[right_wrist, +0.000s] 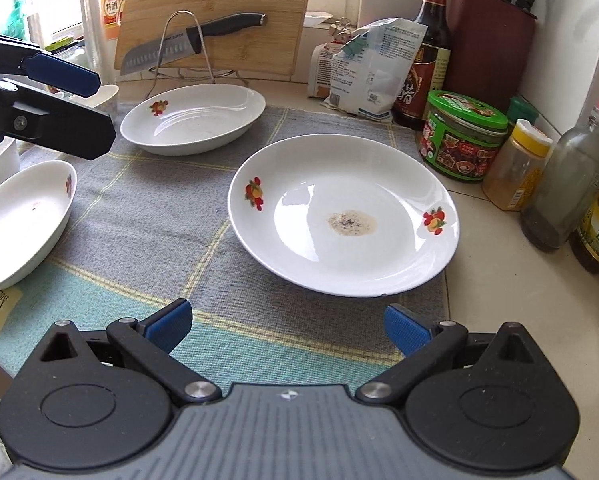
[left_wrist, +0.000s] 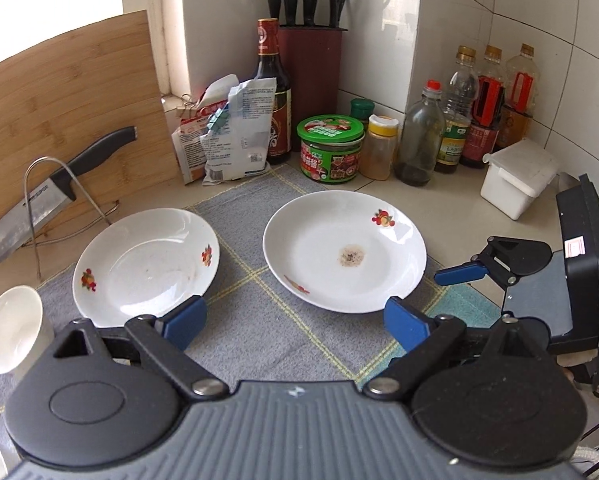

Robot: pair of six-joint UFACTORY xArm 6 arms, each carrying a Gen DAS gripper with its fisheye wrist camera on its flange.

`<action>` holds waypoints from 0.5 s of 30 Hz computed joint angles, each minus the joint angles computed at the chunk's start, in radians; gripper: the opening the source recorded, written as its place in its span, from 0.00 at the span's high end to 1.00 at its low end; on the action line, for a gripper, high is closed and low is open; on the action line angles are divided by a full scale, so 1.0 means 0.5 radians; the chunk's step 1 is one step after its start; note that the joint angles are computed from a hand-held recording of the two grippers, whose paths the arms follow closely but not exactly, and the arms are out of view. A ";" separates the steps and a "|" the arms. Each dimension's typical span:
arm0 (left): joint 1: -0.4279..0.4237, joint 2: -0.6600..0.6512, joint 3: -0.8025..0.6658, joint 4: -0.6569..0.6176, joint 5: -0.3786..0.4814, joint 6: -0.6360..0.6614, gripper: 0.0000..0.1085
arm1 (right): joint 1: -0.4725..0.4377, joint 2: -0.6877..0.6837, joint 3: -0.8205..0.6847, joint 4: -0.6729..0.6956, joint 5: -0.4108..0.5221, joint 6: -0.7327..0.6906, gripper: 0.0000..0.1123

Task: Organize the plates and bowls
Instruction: 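Reach the left tool to the round fruit-decal plate and grasp its rim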

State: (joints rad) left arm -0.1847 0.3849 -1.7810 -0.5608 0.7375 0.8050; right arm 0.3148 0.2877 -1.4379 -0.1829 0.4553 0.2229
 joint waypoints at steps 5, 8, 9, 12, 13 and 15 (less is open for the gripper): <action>0.026 -0.188 0.308 -0.026 -0.118 -0.012 0.12 | 0.065 -0.004 0.004 0.033 -0.048 -0.043 0.08; 0.064 -0.256 0.412 -0.068 -0.121 0.026 0.12 | 0.108 -0.005 -0.007 -0.063 -0.046 0.035 0.08; 0.080 -0.274 0.436 -0.090 -0.108 0.055 0.12 | 0.126 -0.002 -0.016 -0.099 -0.030 0.071 0.08; 0.128 -0.314 0.492 -0.159 -0.077 0.146 0.12 | 0.180 -0.014 -0.007 -0.244 -0.007 0.240 0.08; 0.147 -0.323 0.502 -0.168 -0.057 0.158 0.12 | 0.202 -0.016 -0.012 -0.288 0.020 0.300 0.08; 0.198 -0.349 0.531 -0.216 0.004 0.230 0.12 | 0.243 -0.028 0.002 -0.363 0.031 0.407 0.08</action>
State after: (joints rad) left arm -0.0857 0.2102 -1.5154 -0.6688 0.7392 0.9202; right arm 0.4364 0.2738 -1.4367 -0.3644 0.4708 0.4262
